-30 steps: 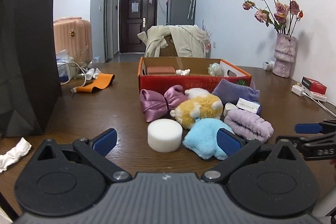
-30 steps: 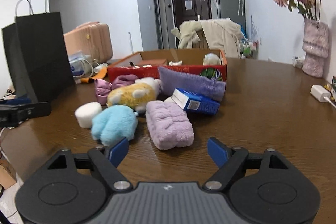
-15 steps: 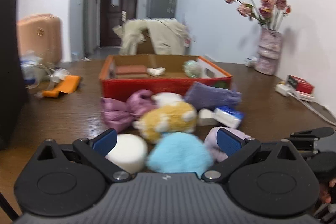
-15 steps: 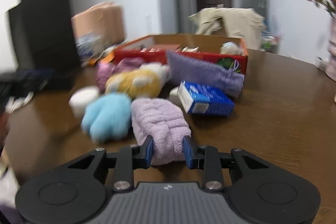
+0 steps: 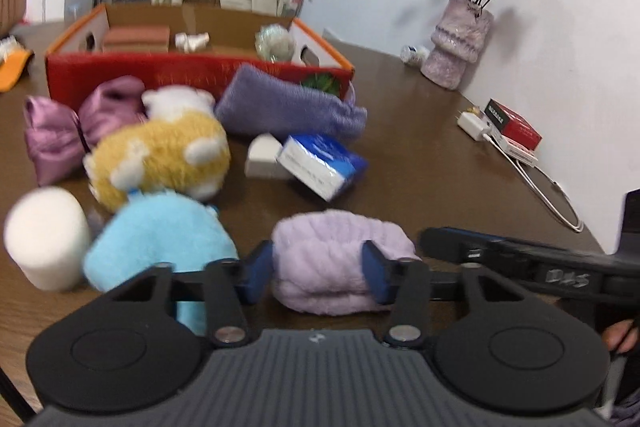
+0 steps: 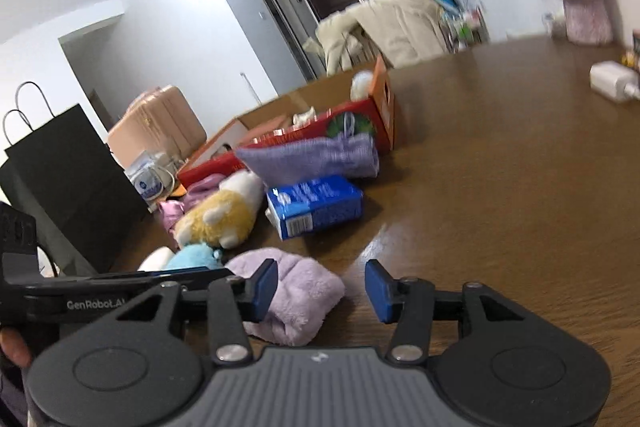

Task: Organize soft objects
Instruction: 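Grasp the lilac towel roll with the right gripper, then carry the lilac towel roll into the box and open the right gripper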

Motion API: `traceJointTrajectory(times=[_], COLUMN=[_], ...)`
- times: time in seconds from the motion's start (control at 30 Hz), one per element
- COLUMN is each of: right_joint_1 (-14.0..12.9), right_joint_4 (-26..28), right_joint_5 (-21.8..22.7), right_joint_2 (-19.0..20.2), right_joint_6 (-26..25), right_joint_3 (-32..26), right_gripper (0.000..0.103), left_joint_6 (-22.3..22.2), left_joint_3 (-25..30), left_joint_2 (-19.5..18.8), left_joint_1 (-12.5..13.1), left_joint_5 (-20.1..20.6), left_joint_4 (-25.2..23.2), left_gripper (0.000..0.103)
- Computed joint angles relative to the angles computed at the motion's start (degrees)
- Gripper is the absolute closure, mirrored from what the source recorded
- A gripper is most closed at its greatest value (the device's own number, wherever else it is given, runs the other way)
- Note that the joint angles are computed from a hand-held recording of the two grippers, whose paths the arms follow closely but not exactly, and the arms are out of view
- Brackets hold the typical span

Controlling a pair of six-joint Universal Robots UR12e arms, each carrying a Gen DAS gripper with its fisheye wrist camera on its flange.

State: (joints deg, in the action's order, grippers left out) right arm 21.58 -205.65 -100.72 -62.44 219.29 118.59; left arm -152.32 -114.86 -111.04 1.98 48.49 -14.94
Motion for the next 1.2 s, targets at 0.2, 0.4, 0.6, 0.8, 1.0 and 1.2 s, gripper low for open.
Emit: traceJointTrajectory(times=[0.2, 0.4, 0.6, 0.8, 1.0, 1.2], right_joint_1=[0.32, 0.56, 0.82, 2.22, 0.21, -5.25], right_joint_4=[1.06, 1.87, 2.23, 0.90, -1.29, 11.37], right_joint_5=[0.19, 0.40, 0.07, -1.52, 0.13, 1.90], right_joint_2=[1.43, 1.41, 1.42, 0.84, 0.28, 3.16], right_joint_6=[-0.82, -2.37, -2.12, -3.92, -10.24, -20.21], right_joint_3=[-1.18, -1.45, -1.64, -2.42, -7.22, -20.66], right_gripper=[0.059, 0.069, 0.077, 0.085, 0.085, 0.085], left_joint_6=[2.53, 1.84, 1.56, 1.69, -3.00, -11.99], left_joint_3=[-0.53, 1.03, 0.27, -1.98, 3.11, 21.62], left_joint_2=[0.77, -0.19, -0.25, 1.50, 0.10, -8.85], left_joint_1=[0.49, 0.04, 0.49, 1.64, 2.62, -1.41], left_joint_5=[-1.51, -1.17, -2.16, -4.06, -10.04, -6.86], left_joint_4=[-2.67, -6.06, -4.75, 0.00, 6.70, 1.37], left_gripper=[0.057, 0.062, 0.070, 0.076, 0.076, 0.075])
